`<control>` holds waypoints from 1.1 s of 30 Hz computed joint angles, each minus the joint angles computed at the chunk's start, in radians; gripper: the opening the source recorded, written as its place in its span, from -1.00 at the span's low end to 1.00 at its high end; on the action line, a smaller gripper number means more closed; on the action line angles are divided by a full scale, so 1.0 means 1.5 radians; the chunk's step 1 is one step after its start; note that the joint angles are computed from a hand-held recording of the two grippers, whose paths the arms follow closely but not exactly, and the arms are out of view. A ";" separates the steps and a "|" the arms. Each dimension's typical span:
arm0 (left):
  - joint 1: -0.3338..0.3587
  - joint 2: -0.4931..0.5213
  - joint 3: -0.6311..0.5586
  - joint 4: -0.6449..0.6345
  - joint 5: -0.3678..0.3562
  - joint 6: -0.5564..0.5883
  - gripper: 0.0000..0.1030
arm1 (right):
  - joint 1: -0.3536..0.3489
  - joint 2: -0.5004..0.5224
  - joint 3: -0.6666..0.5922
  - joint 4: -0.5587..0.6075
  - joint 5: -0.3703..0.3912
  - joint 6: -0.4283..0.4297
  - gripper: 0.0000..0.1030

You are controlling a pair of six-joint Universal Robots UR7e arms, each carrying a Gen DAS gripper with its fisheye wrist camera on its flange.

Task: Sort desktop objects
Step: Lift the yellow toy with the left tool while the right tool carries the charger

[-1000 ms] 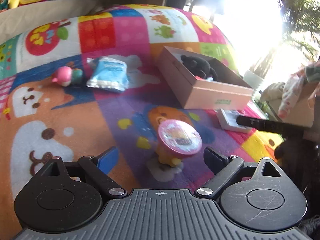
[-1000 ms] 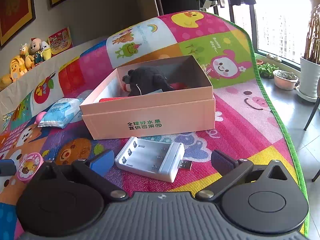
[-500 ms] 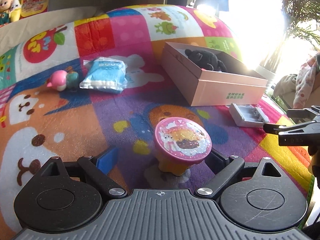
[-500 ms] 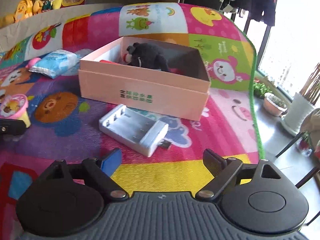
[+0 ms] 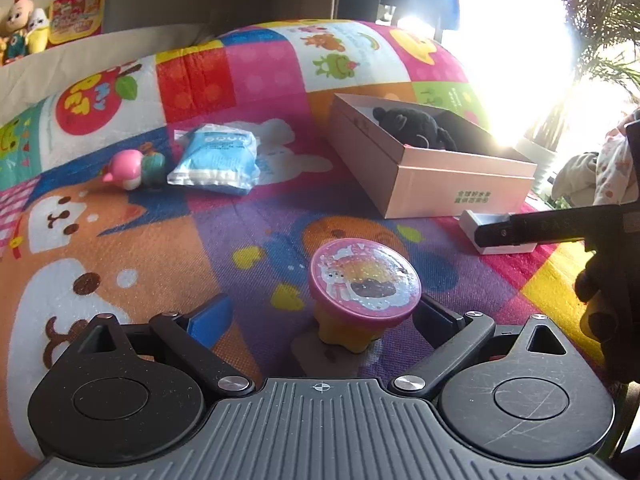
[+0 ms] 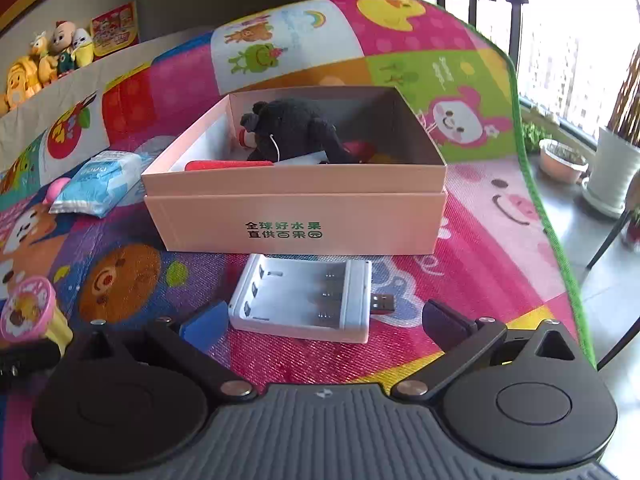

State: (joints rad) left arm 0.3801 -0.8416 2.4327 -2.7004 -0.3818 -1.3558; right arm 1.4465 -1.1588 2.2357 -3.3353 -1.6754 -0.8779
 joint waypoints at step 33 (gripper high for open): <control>-0.030 0.025 -0.078 0.189 -0.002 0.005 0.16 | -0.090 -0.241 0.113 0.200 0.133 -0.251 0.80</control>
State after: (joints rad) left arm 0.3354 -0.8040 2.3164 -2.4170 -0.3844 -1.3485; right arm 1.3116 -1.5204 2.4056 -3.0349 -1.4762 -1.2547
